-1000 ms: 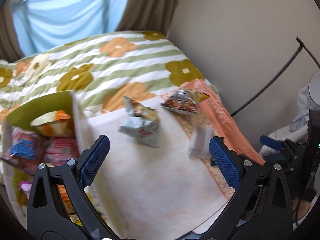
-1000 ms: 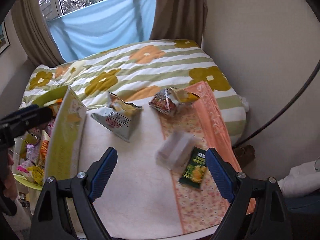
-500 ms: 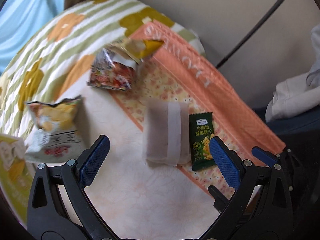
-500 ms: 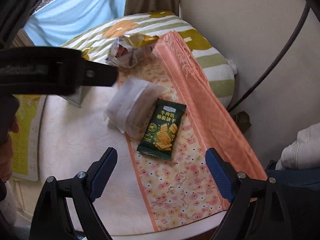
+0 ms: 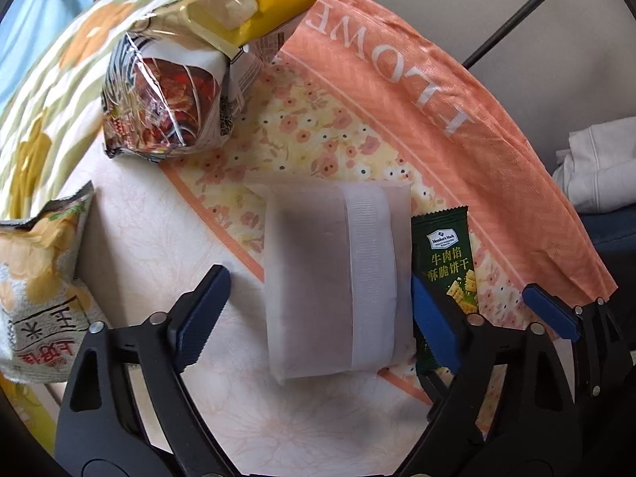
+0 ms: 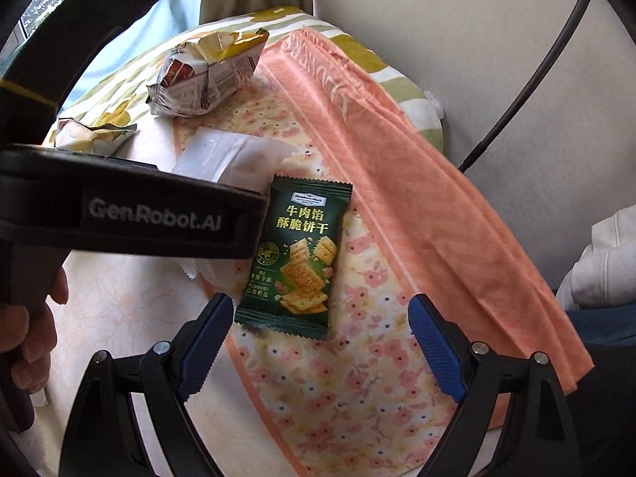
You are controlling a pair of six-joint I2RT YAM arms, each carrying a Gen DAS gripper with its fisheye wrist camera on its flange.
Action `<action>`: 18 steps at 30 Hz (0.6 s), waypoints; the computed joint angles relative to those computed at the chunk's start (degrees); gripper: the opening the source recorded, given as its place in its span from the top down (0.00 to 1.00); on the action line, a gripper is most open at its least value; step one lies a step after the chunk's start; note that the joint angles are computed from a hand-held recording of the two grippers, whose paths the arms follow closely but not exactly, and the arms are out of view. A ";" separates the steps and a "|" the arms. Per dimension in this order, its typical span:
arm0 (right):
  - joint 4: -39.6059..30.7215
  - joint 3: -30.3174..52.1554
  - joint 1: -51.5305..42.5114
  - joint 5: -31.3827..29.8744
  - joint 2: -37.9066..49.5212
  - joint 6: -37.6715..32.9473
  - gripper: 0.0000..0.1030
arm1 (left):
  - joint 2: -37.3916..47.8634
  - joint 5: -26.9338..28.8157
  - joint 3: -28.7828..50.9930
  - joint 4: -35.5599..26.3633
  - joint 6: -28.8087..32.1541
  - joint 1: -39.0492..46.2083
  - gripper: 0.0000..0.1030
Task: Organize snacks
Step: 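Grasp the white wrapped item with the left gripper while the right grasps the green cracker packet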
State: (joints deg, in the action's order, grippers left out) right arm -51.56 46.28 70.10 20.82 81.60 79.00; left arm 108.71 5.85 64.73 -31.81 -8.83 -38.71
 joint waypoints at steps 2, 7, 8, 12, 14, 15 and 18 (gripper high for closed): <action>-0.36 0.92 -0.29 -0.20 1.45 0.07 0.15 | 0.20 -0.54 0.23 -0.06 0.57 -0.44 0.18; -1.18 2.50 -1.79 -0.94 3.81 -0.89 0.15 | 0.00 0.74 0.68 -0.01 1.76 -1.78 0.39; -1.19 2.65 -2.06 -0.87 4.02 -1.21 0.15 | -0.22 0.64 0.70 -0.30 1.79 -1.94 0.39; -1.16 3.12 -3.42 -0.69 4.82 -2.18 0.15 | -1.01 1.16 0.00 -0.80 2.08 -0.83 0.40; -0.51 2.87 -4.45 -0.84 4.87 -3.03 0.15 | -2.28 1.16 -0.44 -2.08 3.13 0.59 0.40; 0.46 3.02 -6.15 -0.91 5.45 -4.84 0.15 | -2.65 0.96 -0.81 -2.25 3.29 1.01 0.40; 2.32 2.40 -6.93 -0.98 6.27 -5.95 0.17 | -3.41 1.19 -1.76 -2.57 3.97 2.70 0.40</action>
State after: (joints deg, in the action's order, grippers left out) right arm -49.24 48.68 63.16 19.84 87.88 73.05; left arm 105.30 7.04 62.97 -34.37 -4.85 -36.01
